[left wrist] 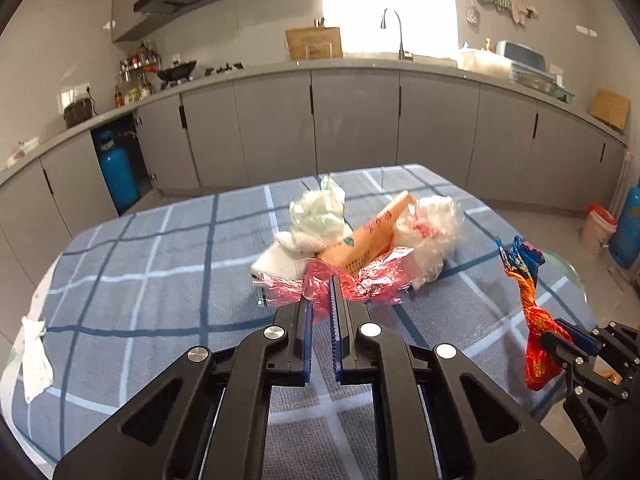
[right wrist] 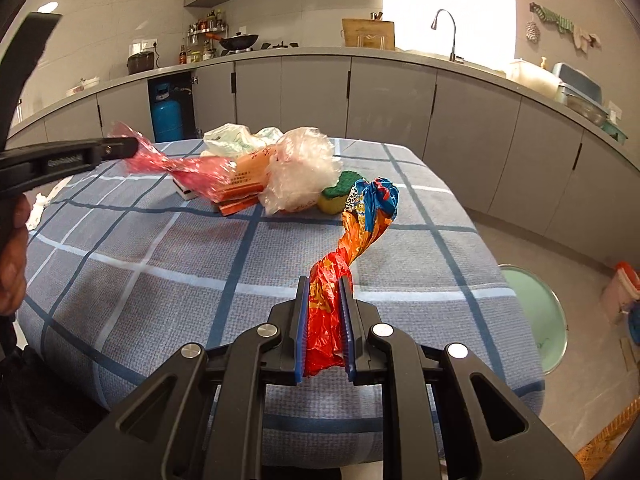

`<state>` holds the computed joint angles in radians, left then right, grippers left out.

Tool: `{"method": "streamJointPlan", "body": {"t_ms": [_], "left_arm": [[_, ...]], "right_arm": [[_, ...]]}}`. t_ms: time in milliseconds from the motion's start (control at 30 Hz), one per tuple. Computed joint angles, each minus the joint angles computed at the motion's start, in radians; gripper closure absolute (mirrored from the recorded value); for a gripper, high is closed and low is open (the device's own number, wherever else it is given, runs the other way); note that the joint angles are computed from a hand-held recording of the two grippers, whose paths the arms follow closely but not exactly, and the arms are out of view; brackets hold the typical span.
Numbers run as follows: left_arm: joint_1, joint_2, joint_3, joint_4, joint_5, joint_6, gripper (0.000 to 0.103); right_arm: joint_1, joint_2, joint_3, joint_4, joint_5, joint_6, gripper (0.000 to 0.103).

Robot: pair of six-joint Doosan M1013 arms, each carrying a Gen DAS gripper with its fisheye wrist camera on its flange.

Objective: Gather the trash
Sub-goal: 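Grasp the snack wrapper with the right gripper while the left gripper grasps the pink plastic bag, then carry the wrapper and pink bag over the green basin and open both grippers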

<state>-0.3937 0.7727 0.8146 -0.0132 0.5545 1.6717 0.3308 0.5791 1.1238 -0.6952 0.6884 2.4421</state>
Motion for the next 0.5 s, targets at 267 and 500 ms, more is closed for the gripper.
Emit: {"method": "streamJointPlan", "body": {"t_ms": [267, 500], "left_arm": [[-0.012, -0.014, 0.004, -0.04, -0.05, 0.058, 0.095], [-0.028, -0.007, -0.018, -0.142, -0.074, 0.174, 0.095]], "right_arm": [[-0.014, -0.015, 0.018, -0.06, 0.004, 0.062, 0.087], [-0.025, -0.032, 0.038, -0.121, 0.012, 0.133, 0.087]]}}
